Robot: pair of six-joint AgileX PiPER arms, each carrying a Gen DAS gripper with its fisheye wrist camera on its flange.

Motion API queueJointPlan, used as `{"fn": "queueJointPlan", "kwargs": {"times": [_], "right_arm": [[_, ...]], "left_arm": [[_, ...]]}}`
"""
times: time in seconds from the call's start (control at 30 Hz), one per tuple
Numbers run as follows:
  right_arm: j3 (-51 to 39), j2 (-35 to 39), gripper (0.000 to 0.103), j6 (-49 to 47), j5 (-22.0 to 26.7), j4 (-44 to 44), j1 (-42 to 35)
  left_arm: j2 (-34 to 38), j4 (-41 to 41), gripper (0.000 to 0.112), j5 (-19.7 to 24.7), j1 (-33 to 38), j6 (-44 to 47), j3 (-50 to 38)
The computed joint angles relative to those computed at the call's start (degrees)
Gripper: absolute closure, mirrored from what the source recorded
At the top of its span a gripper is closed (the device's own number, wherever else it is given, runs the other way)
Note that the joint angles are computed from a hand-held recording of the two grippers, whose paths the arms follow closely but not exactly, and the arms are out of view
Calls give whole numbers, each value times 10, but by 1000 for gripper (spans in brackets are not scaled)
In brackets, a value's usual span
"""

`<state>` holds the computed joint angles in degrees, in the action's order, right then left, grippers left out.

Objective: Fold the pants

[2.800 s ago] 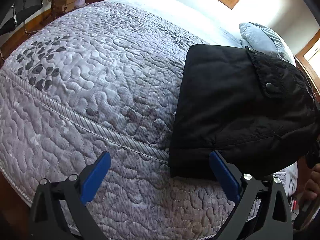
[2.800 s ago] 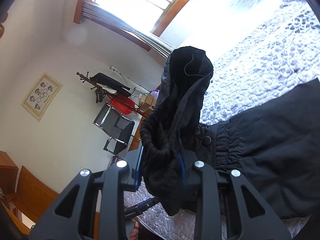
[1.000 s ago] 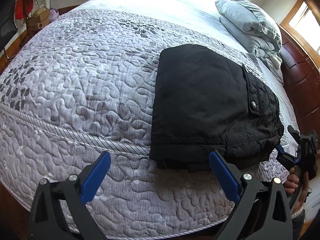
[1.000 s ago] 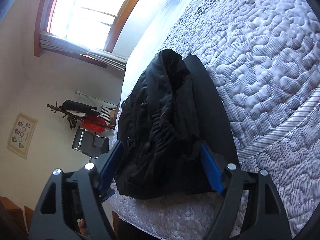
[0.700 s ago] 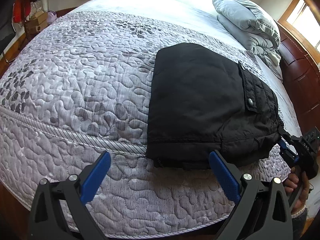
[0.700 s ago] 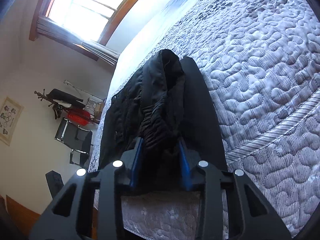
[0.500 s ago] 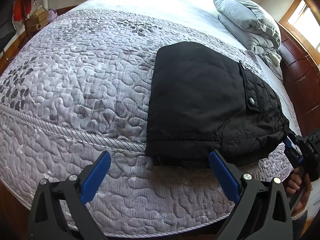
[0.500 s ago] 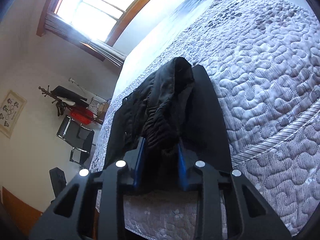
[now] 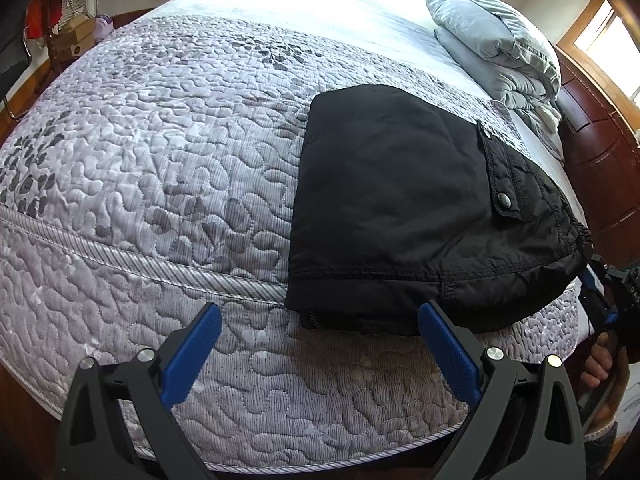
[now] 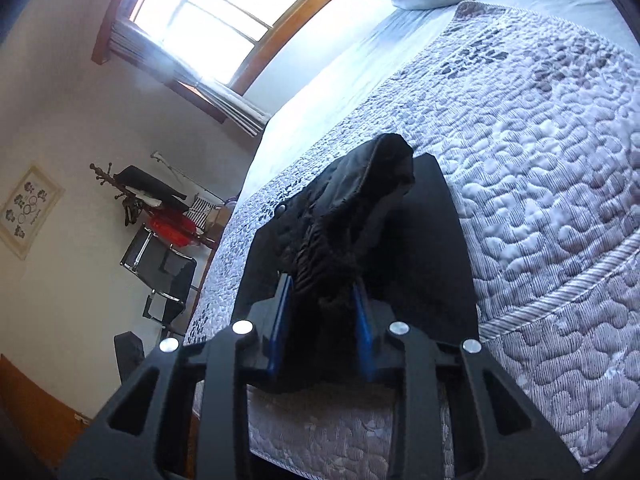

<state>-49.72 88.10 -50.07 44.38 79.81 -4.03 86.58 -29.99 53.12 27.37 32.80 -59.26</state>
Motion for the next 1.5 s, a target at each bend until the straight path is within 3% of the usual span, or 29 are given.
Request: {"fn": "queueJointPlan", "kwargs": {"times": [0.27, 0.43, 0.57, 0.63, 0.8, 0.9, 1.03, 1.2, 1.5], "right_arm": [[41, 47, 73, -41, -1, 43, -18], [66, 66, 56, -67, 12, 75, -31], [74, 34, 46, -36, 1, 54, -29], [77, 24, 33, -33, 12, 58, -33], [62, 15, 31, 4, 2, 38, -16], [48, 20, 39, 27, -24, 16, 6], [46, 15, 71, 43, -60, -9, 17], [52, 1, 84, 21, -44, -11, -3], [54, 17, 84, 40, -58, -32, 6]], "left_arm": [[-7, 1, 13, -5, 1, -3, 3], [-38, 1, 13, -6, -3, 2, 7], [-62, 12, 13, -3, -14, -2, 0], [-78, 17, 13, -5, -21, -6, -1], [-105, 14, 13, 4, -29, 0, -3], [-118, 9, 13, 10, -29, 2, -4], [-133, -2, 13, 14, -19, 11, -6], [-143, -16, 13, 21, -6, 22, -16], [-134, -13, 13, 11, -1, 28, -22]]}}
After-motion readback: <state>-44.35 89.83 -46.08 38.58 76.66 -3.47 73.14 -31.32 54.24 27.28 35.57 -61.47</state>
